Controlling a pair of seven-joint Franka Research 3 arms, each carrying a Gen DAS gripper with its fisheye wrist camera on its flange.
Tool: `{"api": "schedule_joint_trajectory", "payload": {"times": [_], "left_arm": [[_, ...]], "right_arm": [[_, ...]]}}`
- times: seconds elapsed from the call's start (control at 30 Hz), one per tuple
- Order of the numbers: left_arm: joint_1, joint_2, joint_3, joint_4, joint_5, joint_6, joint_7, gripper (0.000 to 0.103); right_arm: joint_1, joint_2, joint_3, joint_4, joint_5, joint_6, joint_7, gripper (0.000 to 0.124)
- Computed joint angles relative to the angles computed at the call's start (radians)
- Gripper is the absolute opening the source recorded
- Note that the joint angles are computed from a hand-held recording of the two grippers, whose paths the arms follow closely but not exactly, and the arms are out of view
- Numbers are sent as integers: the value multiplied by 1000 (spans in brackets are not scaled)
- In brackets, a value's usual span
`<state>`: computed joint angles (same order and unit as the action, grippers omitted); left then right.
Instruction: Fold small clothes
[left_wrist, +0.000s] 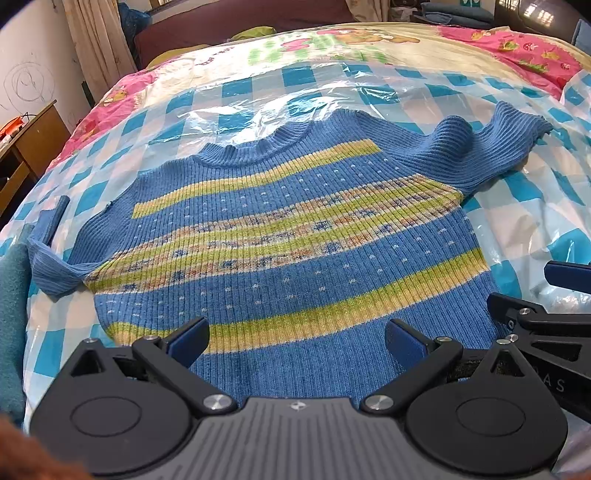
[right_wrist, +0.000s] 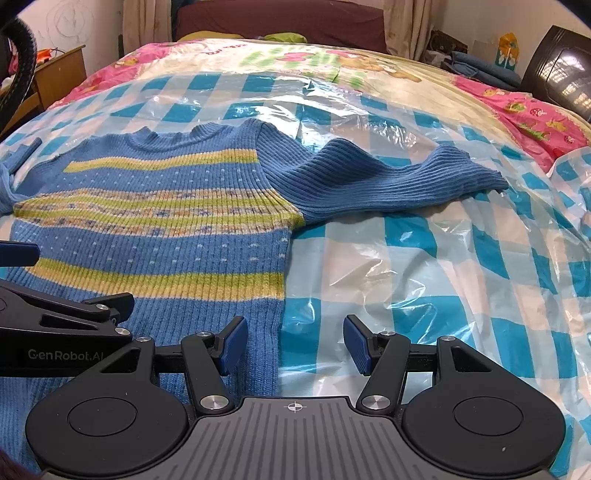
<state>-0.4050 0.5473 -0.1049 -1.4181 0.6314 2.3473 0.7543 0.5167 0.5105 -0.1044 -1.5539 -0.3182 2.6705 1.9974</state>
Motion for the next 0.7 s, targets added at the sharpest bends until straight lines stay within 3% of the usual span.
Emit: {"api": "schedule_joint_trajectory", "payload": {"times": [0.37, 0.7], "left_arm": [[-2, 24, -1, 39, -3, 7, 22, 103], [-25, 166, 12, 253, -47, 16, 86, 103]], "right_arm": [[-15, 1, -10, 1, 21, 31, 7, 58], [-113, 112, -46, 177, 124, 35, 70, 57]]}}
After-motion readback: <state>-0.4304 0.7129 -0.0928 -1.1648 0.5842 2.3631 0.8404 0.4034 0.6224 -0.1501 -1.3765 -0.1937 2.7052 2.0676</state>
